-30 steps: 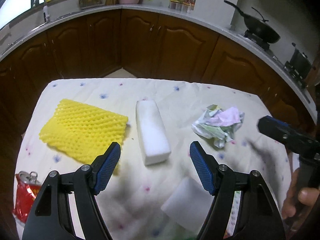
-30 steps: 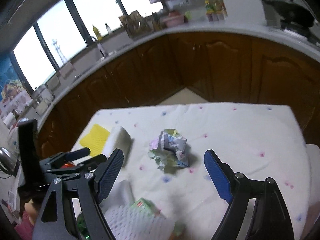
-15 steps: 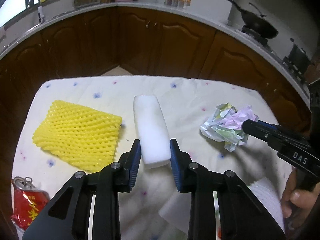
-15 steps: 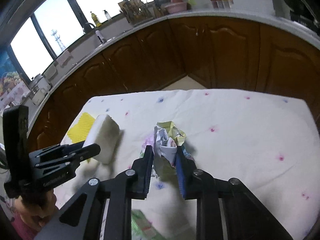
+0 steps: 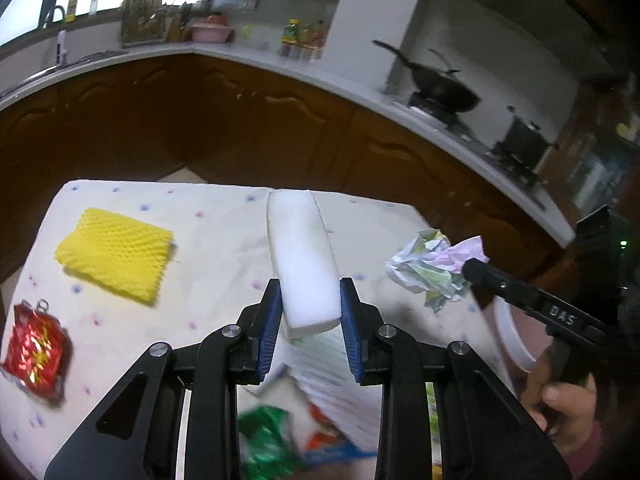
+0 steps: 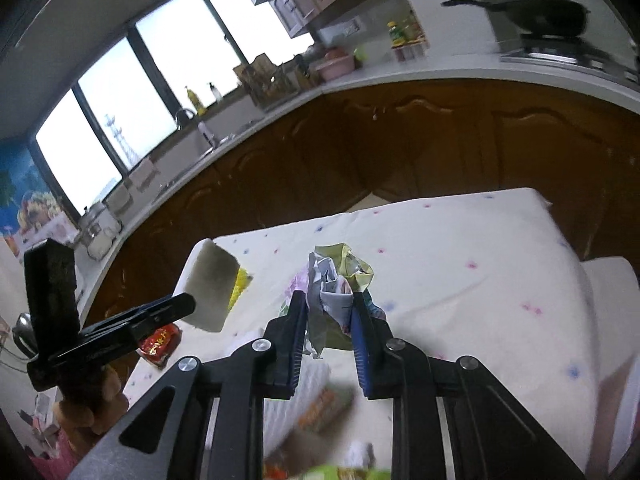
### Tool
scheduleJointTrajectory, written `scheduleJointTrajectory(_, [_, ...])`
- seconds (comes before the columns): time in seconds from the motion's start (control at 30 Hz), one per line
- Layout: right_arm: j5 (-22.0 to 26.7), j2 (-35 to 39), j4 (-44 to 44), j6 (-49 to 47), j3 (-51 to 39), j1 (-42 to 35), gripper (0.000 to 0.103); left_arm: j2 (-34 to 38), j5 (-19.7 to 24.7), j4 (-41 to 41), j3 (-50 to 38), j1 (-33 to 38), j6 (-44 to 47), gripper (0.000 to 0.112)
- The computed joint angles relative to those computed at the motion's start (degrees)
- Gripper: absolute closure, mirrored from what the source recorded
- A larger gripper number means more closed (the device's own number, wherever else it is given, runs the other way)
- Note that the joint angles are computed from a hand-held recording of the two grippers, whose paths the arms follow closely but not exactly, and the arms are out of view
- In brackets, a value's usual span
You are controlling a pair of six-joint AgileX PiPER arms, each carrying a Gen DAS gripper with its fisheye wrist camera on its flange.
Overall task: Collect trash
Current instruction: 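Carry the foam block and crumpled paper over the pink bin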
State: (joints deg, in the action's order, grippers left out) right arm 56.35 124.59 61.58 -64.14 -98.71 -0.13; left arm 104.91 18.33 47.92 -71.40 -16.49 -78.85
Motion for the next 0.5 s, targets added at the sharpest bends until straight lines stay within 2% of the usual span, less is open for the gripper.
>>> scheduleJointTrajectory(0.2, [1.1, -5.9, 5.6, -6.9, 10.0, -6.0, 0.081, -1.4, 1.9, 6.7, 0.8, -6.1, -7.0, 0.085])
scheduleJointTrajectory(0.5, [3.2, -11.6, 10.1, -14.0, 19.9, -15.2, 0.081, 2.0, 1.1, 2.0, -3.2, -12.2, -3.0, 0.085])
